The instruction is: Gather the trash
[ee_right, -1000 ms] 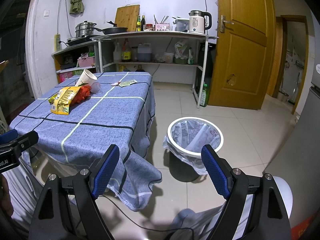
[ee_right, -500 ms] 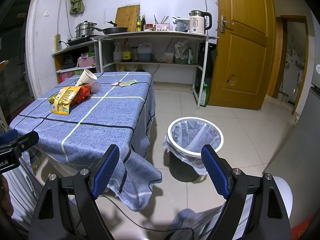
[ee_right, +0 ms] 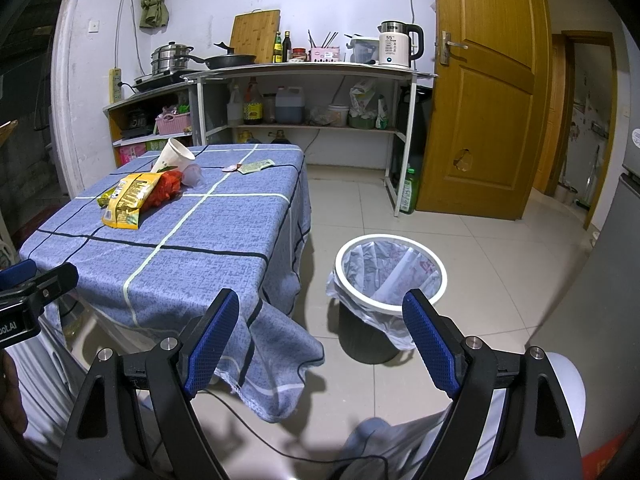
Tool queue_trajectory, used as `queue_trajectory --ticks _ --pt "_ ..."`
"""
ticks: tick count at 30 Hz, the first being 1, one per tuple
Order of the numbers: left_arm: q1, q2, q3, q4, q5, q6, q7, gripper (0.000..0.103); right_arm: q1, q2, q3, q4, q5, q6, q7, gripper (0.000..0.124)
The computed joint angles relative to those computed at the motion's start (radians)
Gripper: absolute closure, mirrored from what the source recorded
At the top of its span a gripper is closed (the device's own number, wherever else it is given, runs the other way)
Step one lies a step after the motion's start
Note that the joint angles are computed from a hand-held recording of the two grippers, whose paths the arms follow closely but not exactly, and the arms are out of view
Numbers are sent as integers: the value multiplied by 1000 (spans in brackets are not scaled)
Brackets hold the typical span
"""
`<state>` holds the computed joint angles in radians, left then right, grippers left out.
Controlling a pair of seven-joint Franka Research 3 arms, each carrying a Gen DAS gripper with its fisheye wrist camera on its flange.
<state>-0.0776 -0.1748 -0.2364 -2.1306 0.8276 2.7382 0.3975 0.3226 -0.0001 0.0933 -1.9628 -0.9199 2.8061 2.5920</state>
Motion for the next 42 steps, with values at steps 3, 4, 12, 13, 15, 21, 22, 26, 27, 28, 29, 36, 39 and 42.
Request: queue_trajectory --ticks 3,4,12,13,15,21,22,26,27,28,29,36,39,42 --pt "0 0 0 1 1 -1 -1 2 0 0 0 0 2 0 -2 40" --pt "-1 0 0 1 -2 -1 0 2 0 -1 0 -1 1 0 -1 40" --pt "-3 1 -2 -1 -5 0 0 2 7 10 -3 8 -13 -2 14 40" --pt "-3 2 -2 -1 -3 -1 -2 2 8 11 -4 8 -13 -2 14 40" --pt "-5 2 -1 -1 -7 -1 2 2 8 11 -6 8 -15 0 16 40" --pt "-5 2 0 -1 -8 0 3 2 10 10 -6 8 -11 -2 13 40" --pt "-5 2 0 -1 -8 0 3 2 10 10 -6 8 -10 -2 12 40" --pt "-3 3 -1 1 -2 -5 -2 2 11 11 -6 8 -10 0 12 40" --pt "-3 6 -1 3 -1 -4 -2 1 11 14 -6 10 -12 1 12 40" --pt "-3 12 1 6 -3 -3 2 1 12 18 -7 13 -12 3 12 40" --pt "-2 17 4 10 -5 -3 6 2 12 24 -9 18 -2 10 3 40" --pt "25 91 53 78 -28 55 68 2 33 125 -30 123 147 68 -165 40" --pt "36 138 70 136 -5 52 90 2 38 202 -23 214 294 79 -318 40" --pt "42 190 95 193 -12 70 124 2 23 281 12 314 444 79 -486 40"
